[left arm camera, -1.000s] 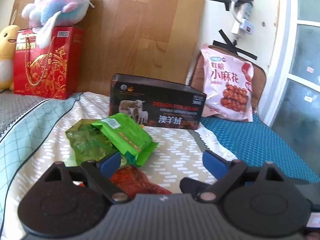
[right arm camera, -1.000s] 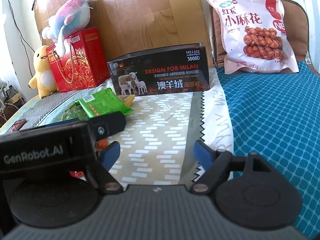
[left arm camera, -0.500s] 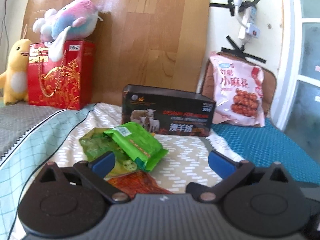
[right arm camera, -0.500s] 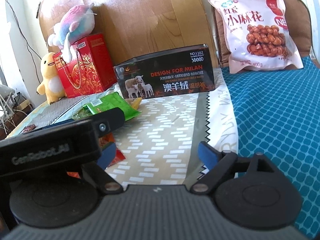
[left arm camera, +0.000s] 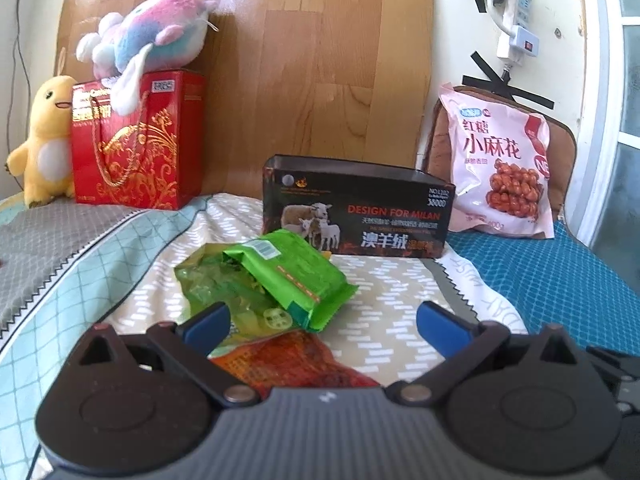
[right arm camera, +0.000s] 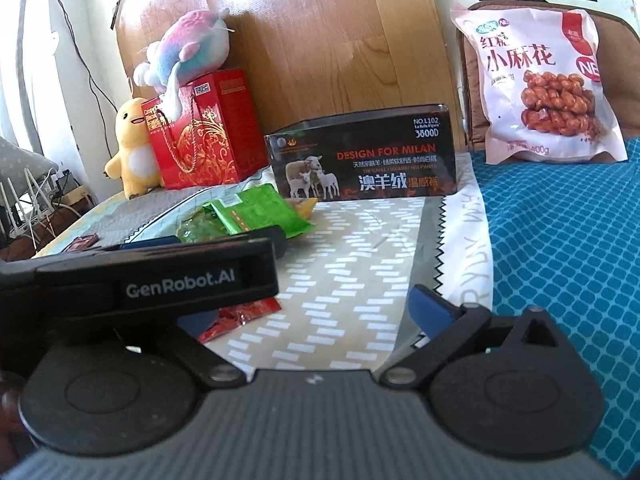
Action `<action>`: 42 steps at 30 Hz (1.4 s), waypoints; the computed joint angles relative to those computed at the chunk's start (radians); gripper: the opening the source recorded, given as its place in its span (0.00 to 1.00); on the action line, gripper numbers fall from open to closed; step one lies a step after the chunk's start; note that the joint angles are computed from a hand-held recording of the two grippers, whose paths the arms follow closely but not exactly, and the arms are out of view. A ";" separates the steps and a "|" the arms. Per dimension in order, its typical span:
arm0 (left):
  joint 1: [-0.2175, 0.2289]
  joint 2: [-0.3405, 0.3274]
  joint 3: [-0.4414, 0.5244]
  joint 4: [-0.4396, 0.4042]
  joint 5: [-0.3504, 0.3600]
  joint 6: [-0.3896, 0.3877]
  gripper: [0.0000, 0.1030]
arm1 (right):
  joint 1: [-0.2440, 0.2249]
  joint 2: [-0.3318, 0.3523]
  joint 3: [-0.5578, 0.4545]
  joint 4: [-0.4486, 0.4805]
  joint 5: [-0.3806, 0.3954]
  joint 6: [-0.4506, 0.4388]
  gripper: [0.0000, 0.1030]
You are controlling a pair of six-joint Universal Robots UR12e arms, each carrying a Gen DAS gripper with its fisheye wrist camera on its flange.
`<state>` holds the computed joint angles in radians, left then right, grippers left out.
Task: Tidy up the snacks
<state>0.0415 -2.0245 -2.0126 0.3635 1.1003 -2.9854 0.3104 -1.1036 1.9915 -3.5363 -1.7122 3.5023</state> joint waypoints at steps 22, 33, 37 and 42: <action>0.041 -0.006 0.254 -0.571 -0.188 0.222 0.72 | -0.082 0.001 -0.088 0.172 0.286 0.173 0.56; 0.024 0.014 0.211 -0.735 -0.195 0.266 0.27 | -0.069 0.000 -0.103 0.256 0.277 0.047 0.18; 0.017 0.071 0.116 -0.751 -0.225 0.348 0.24 | -0.087 -0.063 0.000 0.231 0.339 0.036 0.10; 0.042 0.144 0.056 -0.953 -0.322 0.542 0.33 | -0.085 -0.140 0.115 0.205 0.349 -0.012 0.10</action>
